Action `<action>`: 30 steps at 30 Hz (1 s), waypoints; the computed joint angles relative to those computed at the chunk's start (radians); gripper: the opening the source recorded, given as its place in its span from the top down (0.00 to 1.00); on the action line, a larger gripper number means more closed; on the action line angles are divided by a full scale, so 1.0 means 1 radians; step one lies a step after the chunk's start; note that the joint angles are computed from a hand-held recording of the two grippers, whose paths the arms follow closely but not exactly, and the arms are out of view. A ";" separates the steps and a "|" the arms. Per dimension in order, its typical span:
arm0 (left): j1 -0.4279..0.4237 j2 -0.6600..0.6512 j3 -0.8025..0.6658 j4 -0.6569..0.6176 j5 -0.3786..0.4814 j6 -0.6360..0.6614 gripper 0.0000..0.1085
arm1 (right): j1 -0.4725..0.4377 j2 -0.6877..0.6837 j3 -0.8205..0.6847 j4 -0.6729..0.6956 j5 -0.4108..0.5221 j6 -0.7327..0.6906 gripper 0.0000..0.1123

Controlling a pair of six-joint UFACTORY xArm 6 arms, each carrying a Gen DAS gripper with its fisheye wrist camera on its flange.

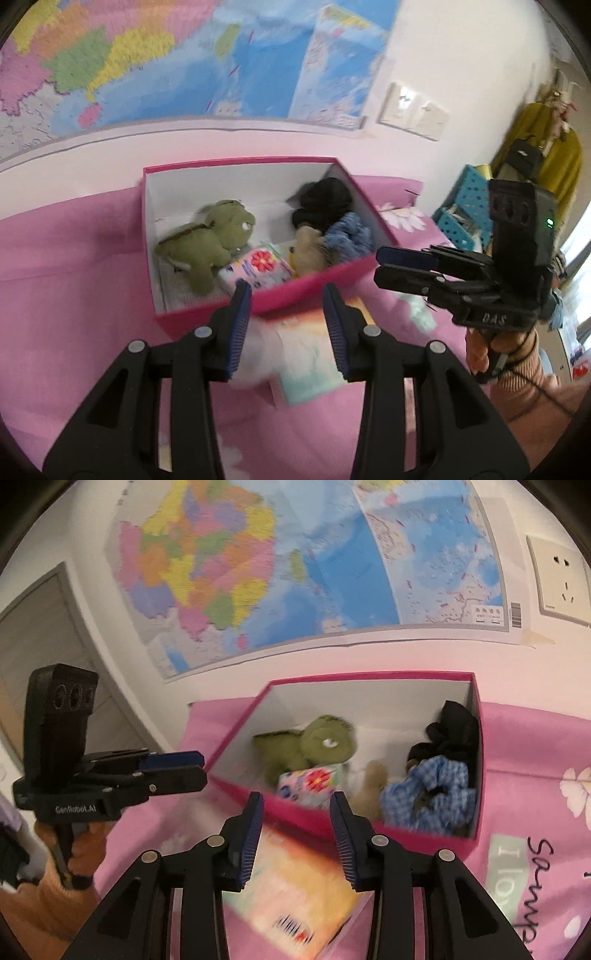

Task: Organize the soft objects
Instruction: 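Withdraw the open right gripper from the box toward the table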

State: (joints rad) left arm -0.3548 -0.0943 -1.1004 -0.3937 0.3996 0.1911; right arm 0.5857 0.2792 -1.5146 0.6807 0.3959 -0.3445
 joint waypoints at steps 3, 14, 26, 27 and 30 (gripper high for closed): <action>-0.020 -0.089 0.100 -0.036 -0.035 0.047 0.58 | 0.017 -0.081 0.090 0.130 0.010 -0.138 0.66; -0.059 -0.276 0.383 -0.058 -0.007 0.002 0.56 | 0.096 -0.178 0.249 0.308 0.263 -0.338 0.66; -0.017 -0.425 0.591 -0.103 -0.008 -0.117 0.56 | 0.179 0.013 0.106 0.267 0.446 -0.264 0.67; -0.014 -0.434 0.599 -0.106 -0.009 -0.118 0.56 | 0.181 0.021 0.097 0.272 0.449 -0.263 0.69; -0.008 -0.442 0.607 -0.124 -0.012 -0.112 0.56 | 0.188 0.024 0.098 0.281 0.446 -0.274 0.84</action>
